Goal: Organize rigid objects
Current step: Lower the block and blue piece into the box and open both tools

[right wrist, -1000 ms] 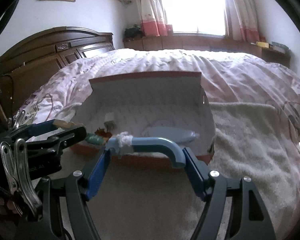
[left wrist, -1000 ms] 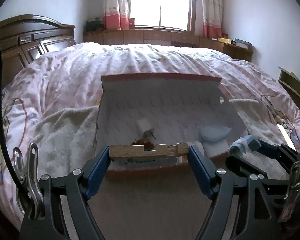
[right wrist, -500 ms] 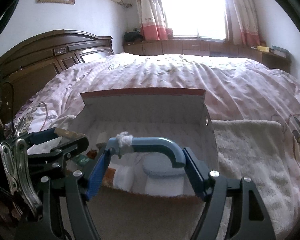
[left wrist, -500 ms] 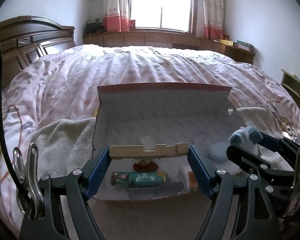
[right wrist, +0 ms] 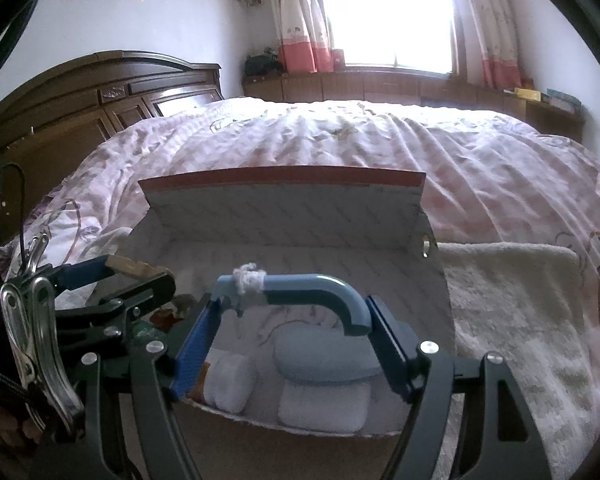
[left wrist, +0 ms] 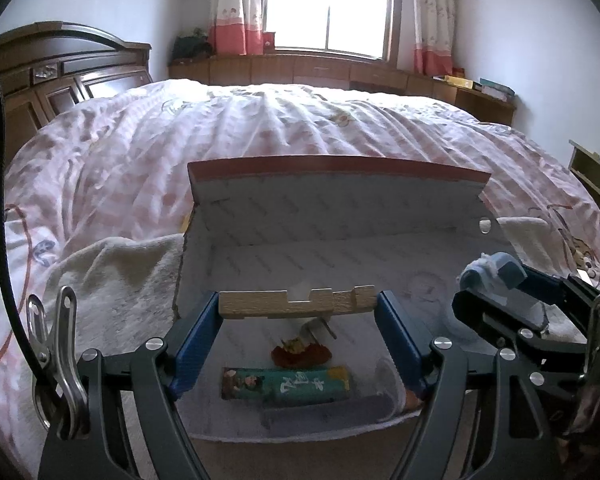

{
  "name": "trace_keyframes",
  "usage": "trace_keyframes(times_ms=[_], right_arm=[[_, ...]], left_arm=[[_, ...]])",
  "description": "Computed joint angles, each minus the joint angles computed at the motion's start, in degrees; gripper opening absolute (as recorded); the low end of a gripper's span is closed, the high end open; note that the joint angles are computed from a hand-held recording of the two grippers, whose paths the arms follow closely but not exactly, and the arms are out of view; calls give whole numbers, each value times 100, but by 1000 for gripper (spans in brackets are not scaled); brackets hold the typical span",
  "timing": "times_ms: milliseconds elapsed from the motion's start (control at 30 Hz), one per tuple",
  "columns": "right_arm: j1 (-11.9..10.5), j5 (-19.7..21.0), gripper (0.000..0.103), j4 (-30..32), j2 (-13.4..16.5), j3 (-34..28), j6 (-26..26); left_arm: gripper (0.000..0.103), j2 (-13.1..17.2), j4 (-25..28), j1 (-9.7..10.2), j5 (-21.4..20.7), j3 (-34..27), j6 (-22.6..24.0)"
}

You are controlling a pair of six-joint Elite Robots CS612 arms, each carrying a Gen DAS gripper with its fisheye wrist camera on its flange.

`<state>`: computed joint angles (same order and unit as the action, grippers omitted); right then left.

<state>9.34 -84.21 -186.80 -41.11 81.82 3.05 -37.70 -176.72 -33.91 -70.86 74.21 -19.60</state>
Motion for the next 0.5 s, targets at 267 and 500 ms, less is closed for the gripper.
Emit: trace_keyframes(times_ms=[267, 500], right_arm=[[14, -116, 77, 117, 103, -148, -33], [-3, -73, 77, 180, 139, -180, 15]], left_arm=[[79, 113, 103, 21, 7, -154, 20], [79, 158, 415, 45, 3, -264, -180]])
